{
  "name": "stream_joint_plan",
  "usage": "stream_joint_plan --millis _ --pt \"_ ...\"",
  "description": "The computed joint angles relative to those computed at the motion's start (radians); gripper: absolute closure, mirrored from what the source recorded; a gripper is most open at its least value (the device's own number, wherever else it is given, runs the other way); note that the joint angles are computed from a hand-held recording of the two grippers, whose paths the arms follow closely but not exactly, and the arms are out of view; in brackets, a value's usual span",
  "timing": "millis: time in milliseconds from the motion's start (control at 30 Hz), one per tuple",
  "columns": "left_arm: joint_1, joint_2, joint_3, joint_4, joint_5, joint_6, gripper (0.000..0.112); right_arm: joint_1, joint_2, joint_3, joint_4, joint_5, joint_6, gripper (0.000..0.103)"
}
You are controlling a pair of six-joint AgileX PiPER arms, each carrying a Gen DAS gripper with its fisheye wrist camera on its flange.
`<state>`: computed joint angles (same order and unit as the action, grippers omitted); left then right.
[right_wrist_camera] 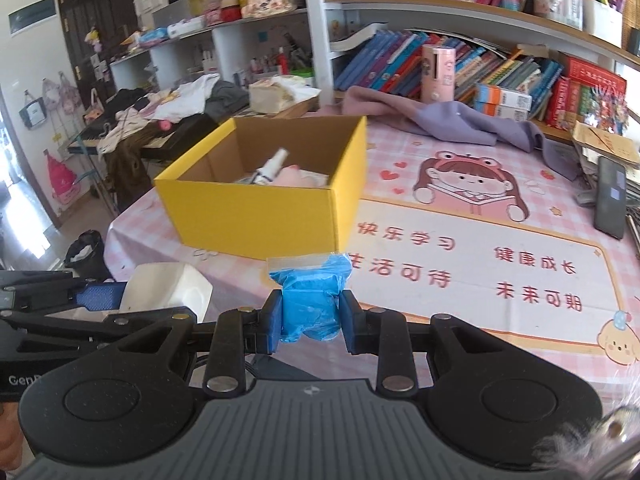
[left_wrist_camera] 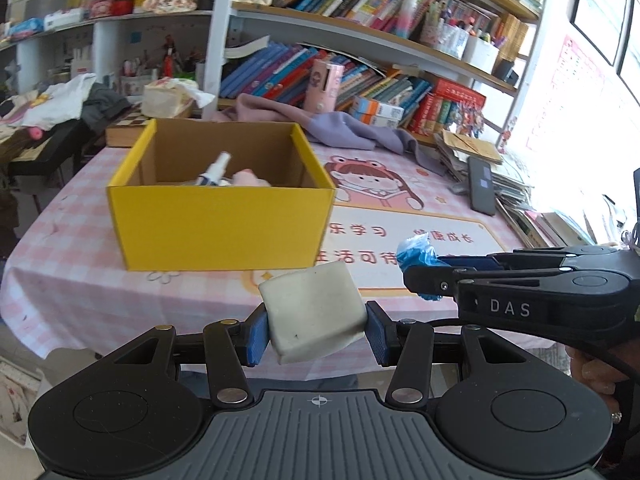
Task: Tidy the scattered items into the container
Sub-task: 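Lift the soap bar with the left tool while the right tool carries the clip toward the box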
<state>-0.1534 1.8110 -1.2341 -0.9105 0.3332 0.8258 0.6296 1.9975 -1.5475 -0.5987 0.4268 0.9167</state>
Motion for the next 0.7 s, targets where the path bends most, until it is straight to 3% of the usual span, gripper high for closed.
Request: stream_joint_plan --millis 300,700 --pt "0.072 -0.012 0.009 -0.014 0.023 0.031 0.064 0.041 0.076 -0.136 0.100 0.054 -0.119 0.075" --pt "0.119 0.018 -0.047 0.088 0.057 -0.052 0.064 0.049 0.162 -0.270 0.244 0.096 -0.266 0.075"
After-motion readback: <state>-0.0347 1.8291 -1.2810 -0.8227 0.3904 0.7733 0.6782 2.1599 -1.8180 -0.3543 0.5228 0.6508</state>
